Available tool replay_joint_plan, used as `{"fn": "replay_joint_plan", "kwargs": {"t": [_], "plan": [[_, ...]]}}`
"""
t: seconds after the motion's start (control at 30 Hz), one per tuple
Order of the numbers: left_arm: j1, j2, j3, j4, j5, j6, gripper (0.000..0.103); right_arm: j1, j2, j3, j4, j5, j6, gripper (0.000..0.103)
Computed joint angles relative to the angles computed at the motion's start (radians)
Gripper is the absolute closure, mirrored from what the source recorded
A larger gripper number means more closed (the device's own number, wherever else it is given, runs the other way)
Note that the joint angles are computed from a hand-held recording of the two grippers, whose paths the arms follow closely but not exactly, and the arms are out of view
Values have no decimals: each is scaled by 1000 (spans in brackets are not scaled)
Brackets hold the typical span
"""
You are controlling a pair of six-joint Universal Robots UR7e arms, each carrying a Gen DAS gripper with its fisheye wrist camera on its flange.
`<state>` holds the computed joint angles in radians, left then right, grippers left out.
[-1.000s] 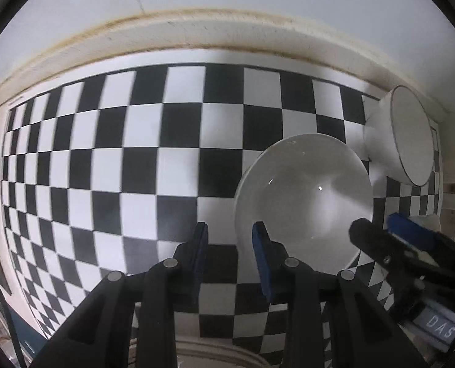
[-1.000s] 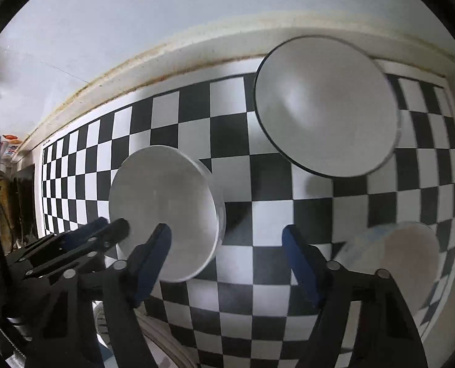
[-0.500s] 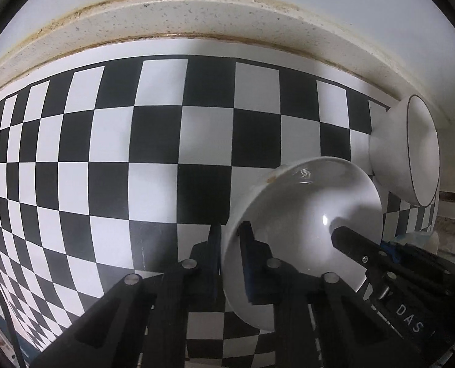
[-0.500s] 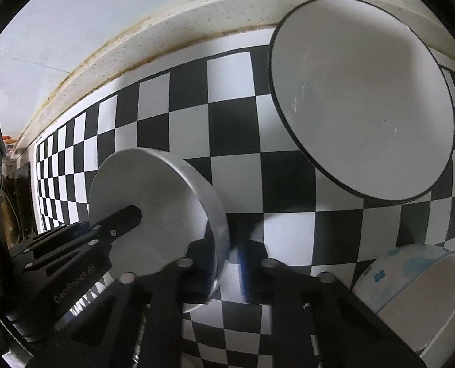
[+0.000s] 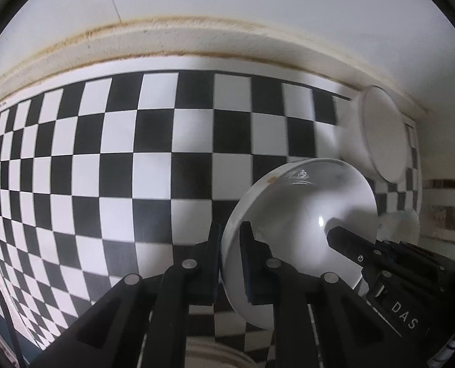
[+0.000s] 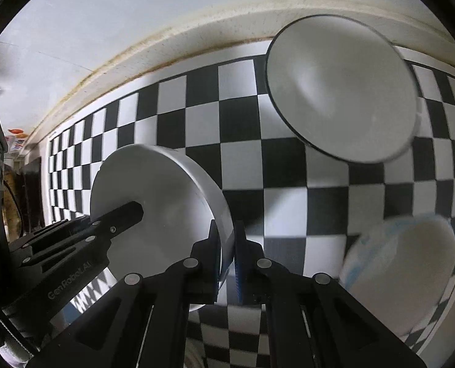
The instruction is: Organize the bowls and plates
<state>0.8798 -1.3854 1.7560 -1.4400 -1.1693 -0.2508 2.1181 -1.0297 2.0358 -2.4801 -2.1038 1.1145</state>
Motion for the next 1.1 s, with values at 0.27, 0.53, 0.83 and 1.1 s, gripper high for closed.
{"fn": "replay_joint_plan", "kwargs": {"t": [0.27,0.53,0.83,1.1], "plan": [[-94,-113,7,100,-55,11,93,148,-81,21,118,-37,160,94],[-207,-238,127,195,-149,-11,93,287,-149,124,174,-3,374,94],[-287,-320,292,265,-187,-33,93,348,-129,280,48,88,510,94],[-306,-327,368,269,-199,-47,92,342,-99,360,-54,122,531,94]]}}
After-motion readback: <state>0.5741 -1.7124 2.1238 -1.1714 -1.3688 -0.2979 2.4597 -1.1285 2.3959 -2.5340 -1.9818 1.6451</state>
